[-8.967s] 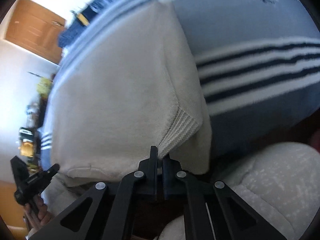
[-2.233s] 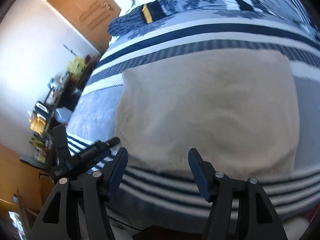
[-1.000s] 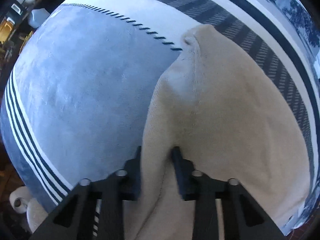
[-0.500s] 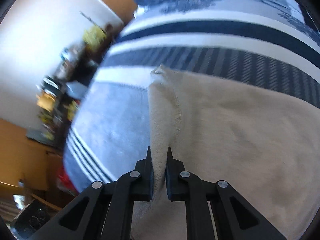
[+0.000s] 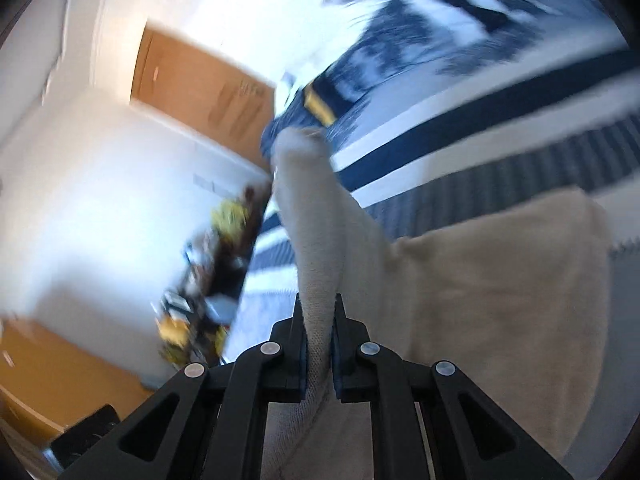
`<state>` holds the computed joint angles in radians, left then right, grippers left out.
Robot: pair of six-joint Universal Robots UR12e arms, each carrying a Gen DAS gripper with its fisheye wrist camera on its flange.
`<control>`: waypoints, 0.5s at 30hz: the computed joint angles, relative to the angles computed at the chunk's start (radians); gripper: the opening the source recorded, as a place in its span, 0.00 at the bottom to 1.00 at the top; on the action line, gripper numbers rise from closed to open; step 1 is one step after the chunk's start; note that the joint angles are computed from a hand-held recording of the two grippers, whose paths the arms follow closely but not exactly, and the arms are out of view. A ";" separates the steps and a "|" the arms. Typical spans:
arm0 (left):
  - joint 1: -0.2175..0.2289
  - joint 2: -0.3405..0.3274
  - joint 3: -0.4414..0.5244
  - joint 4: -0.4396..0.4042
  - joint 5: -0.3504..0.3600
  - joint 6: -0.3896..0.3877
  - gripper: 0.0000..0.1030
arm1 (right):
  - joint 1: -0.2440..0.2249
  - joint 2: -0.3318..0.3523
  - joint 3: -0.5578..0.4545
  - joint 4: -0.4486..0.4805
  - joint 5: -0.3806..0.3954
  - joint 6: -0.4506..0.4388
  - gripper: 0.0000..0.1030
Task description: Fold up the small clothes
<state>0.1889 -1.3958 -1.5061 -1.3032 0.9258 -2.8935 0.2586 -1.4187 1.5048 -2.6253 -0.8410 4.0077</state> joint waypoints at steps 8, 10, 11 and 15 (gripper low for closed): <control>-0.142 -0.084 -0.001 -0.059 0.154 0.030 0.09 | -0.089 -0.038 0.235 -0.190 0.079 0.176 0.09; -0.155 -0.091 -0.009 -0.080 0.177 0.037 0.09 | -0.102 -0.050 0.280 -0.196 0.083 0.207 0.09; -0.154 -0.091 -0.016 -0.088 0.174 0.049 0.09 | -0.108 -0.055 0.310 -0.232 0.099 0.238 0.09; -0.158 -0.069 -0.046 -0.089 0.210 0.080 0.09 | -0.116 -0.078 0.360 -0.214 0.104 0.262 0.12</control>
